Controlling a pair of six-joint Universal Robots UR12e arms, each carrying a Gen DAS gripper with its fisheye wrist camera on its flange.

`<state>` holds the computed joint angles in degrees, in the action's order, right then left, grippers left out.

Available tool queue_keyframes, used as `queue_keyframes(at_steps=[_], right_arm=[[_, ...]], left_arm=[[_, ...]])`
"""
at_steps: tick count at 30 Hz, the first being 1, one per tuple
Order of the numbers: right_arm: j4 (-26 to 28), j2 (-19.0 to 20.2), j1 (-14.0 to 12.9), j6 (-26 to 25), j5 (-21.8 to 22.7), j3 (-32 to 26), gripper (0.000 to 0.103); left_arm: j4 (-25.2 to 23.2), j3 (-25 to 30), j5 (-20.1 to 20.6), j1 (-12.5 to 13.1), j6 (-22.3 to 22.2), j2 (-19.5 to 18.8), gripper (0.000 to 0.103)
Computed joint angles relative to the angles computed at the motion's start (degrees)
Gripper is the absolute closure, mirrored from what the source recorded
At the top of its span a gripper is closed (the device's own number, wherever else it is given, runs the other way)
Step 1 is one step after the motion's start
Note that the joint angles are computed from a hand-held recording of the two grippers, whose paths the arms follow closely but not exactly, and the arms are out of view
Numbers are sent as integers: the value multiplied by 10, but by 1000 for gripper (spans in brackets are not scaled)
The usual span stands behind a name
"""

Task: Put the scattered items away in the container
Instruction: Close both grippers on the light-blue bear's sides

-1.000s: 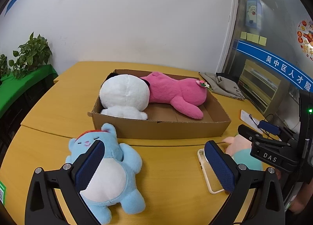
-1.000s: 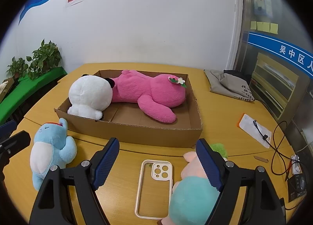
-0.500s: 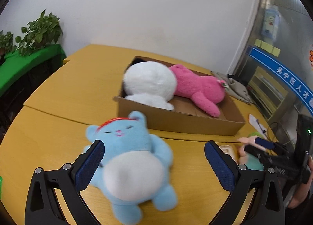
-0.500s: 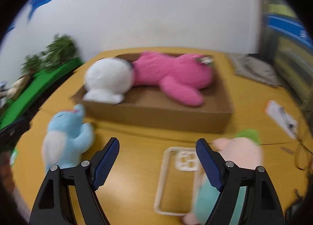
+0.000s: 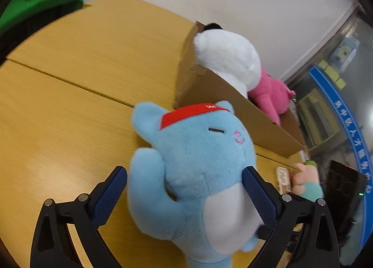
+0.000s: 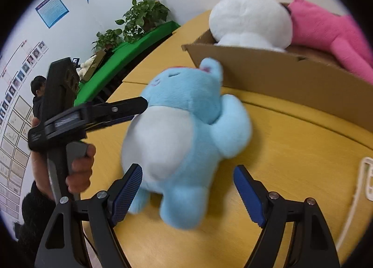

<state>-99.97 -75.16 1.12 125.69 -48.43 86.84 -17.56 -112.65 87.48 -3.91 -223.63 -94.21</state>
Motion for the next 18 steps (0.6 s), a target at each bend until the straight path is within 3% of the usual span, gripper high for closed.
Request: queue_keyframes(at_steps=[5,8,12,16,18], right_arm=[[24,14,8,-32,2,-13,21],[46,16,3,-54,15,-16,29],[82,17,-8,-70,39,-17,31],[188,40,-21,-101,54,-57,4],[179,43,-18,-97,37,-59,2]], left_arm=[[17,-6,-21,3,11,-1,11],[22,-6,-24,0,14,-1,16],[13,2,-19,-10,23,-1,19],[11,19,-45,-21,40,-17,19],[5,31,-36,-30,44,-26,19]])
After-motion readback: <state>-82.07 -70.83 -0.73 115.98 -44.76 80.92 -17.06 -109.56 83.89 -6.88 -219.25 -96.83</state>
